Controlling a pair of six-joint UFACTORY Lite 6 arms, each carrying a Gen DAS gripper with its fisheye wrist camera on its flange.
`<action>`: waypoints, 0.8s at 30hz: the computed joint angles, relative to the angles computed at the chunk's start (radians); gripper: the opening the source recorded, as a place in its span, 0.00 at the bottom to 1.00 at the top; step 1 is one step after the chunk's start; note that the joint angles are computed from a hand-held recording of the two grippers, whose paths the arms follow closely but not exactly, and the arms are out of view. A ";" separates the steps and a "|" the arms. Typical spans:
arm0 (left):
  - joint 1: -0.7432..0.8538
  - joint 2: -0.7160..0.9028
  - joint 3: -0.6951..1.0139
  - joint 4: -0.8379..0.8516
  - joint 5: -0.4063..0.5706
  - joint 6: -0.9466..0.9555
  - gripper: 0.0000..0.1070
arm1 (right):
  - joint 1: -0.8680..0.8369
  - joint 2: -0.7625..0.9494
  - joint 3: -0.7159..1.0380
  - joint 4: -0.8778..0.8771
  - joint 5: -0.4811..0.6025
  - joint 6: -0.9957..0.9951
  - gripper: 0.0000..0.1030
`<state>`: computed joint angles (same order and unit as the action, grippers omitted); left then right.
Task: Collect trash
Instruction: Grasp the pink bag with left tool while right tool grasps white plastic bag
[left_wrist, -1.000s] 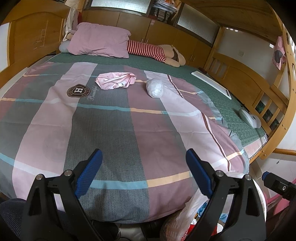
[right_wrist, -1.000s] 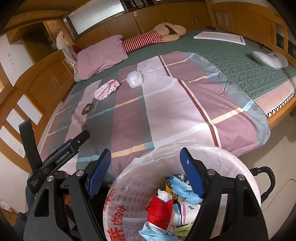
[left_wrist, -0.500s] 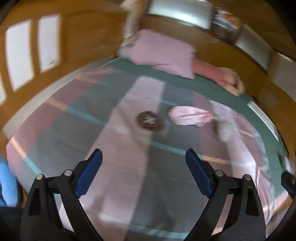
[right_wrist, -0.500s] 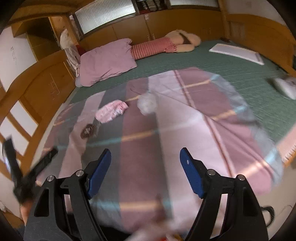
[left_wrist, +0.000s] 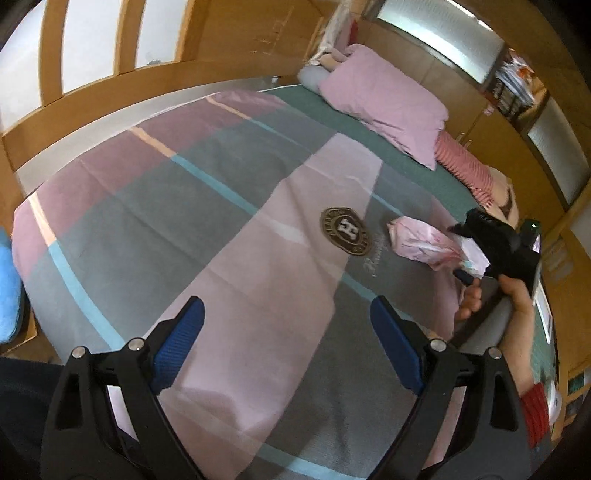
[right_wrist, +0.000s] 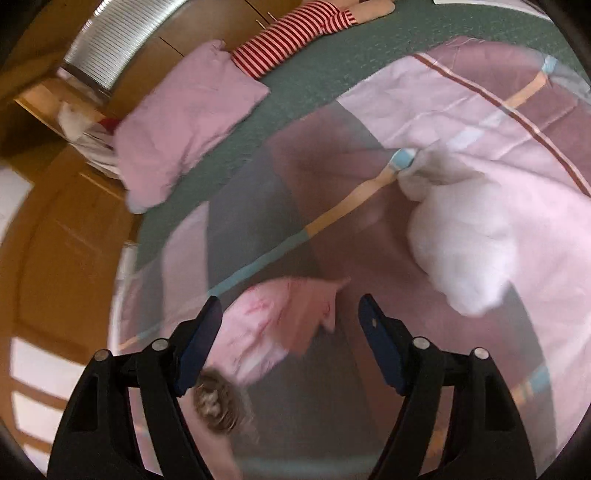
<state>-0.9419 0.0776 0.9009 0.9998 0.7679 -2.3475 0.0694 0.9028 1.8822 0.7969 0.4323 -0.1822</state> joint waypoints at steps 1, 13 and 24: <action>0.009 -0.003 -0.003 -0.005 -0.009 0.004 0.85 | 0.004 0.029 0.039 0.003 0.027 -0.018 0.28; -0.038 -0.196 -0.198 0.075 0.068 -0.339 0.85 | -0.029 -0.300 -0.310 -0.038 0.555 -0.534 0.25; 0.073 0.088 0.027 -0.089 -0.303 0.153 0.85 | -0.137 -0.162 -0.097 -0.431 0.072 -0.089 0.75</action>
